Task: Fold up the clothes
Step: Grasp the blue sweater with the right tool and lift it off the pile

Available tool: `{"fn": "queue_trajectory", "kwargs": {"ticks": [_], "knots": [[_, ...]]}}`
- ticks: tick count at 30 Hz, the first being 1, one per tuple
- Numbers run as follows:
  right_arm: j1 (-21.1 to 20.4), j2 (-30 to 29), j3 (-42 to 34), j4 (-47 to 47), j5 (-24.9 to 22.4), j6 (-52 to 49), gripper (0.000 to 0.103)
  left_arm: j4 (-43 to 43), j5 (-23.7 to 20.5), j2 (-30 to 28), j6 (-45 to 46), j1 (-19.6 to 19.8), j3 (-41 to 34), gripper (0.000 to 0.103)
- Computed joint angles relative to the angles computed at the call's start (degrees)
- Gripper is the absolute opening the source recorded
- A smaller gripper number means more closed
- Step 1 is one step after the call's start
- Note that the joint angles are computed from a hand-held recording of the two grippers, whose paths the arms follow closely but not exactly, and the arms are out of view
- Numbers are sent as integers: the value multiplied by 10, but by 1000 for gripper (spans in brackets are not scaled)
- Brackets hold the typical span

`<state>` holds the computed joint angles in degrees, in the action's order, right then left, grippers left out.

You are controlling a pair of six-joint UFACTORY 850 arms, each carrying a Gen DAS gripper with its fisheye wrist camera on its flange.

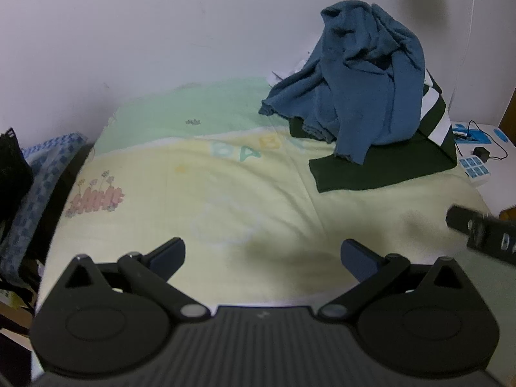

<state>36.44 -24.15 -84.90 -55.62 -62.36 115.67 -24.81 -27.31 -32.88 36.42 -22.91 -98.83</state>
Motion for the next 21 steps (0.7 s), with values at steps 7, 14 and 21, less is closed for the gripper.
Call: {"fn": "queue_trajectory", "kwargs": {"ticks": [7,14,21], "knots": [[-53,21,18,-50,42,-72,86,0,-11,-24,-7,-15,-33,102],[-146,10,-28,-81,76,-178,87,-20,-2,-70,-38,-25,-115,103],[-208,-41,-85,-163,111,-206,72,-91,27,-138,96,-37,-218,102]]}}
